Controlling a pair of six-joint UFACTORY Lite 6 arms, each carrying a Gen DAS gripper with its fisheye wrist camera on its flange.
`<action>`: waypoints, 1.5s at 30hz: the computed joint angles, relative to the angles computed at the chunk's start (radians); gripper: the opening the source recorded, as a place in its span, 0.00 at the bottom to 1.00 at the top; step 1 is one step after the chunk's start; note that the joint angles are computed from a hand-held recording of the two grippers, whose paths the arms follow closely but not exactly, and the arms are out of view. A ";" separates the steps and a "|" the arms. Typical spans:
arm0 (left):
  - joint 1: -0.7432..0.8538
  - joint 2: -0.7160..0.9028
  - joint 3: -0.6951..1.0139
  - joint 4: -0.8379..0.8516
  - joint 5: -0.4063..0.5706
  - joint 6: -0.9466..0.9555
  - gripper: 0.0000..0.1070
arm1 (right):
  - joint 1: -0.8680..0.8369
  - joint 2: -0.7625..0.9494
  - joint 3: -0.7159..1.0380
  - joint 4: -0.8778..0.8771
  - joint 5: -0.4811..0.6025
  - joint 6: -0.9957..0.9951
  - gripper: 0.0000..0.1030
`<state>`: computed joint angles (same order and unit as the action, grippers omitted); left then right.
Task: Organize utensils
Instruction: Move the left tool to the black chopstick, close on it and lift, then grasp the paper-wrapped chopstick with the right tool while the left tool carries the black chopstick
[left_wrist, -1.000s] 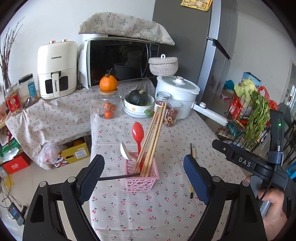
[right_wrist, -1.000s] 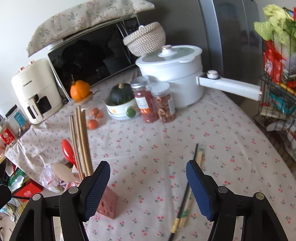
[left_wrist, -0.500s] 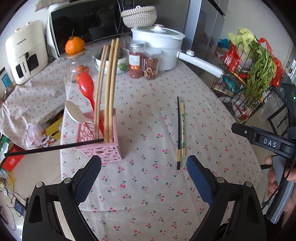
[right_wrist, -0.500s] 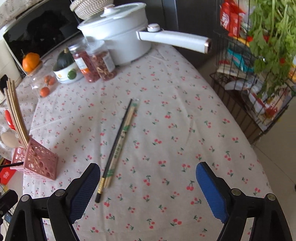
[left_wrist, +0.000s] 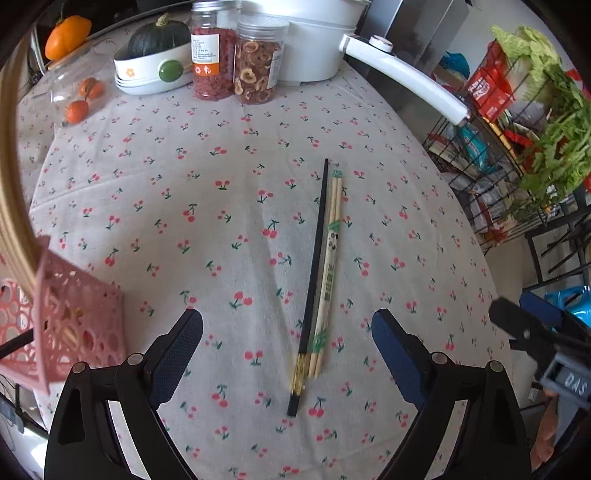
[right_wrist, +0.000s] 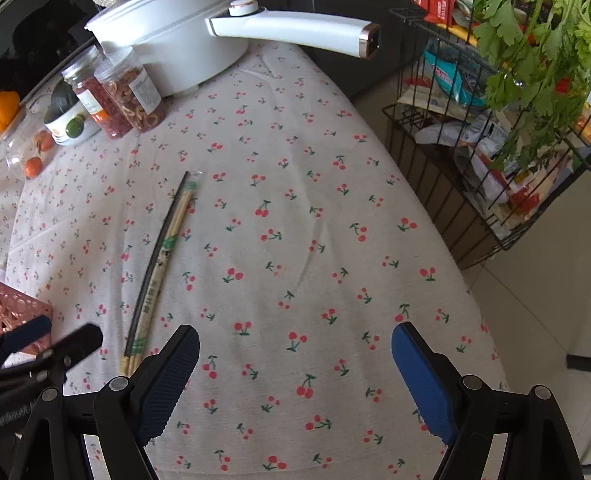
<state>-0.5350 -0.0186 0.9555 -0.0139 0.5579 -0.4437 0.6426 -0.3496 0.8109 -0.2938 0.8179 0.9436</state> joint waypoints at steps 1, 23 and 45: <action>0.007 0.048 0.032 0.003 -0.015 0.000 0.83 | -0.011 0.008 -0.002 0.006 -0.003 -0.023 0.87; -0.037 0.562 0.535 0.135 0.087 -0.030 0.12 | -0.056 0.066 0.015 -0.007 -0.022 -0.114 0.87; -0.067 -0.280 -0.031 0.177 0.164 0.021 0.05 | -0.001 0.205 0.104 0.034 -0.083 -0.065 0.87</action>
<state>-0.6019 -0.2986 0.9243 0.1629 0.7220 -0.4231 0.6420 -0.1444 0.9149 -0.2594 0.7353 0.8782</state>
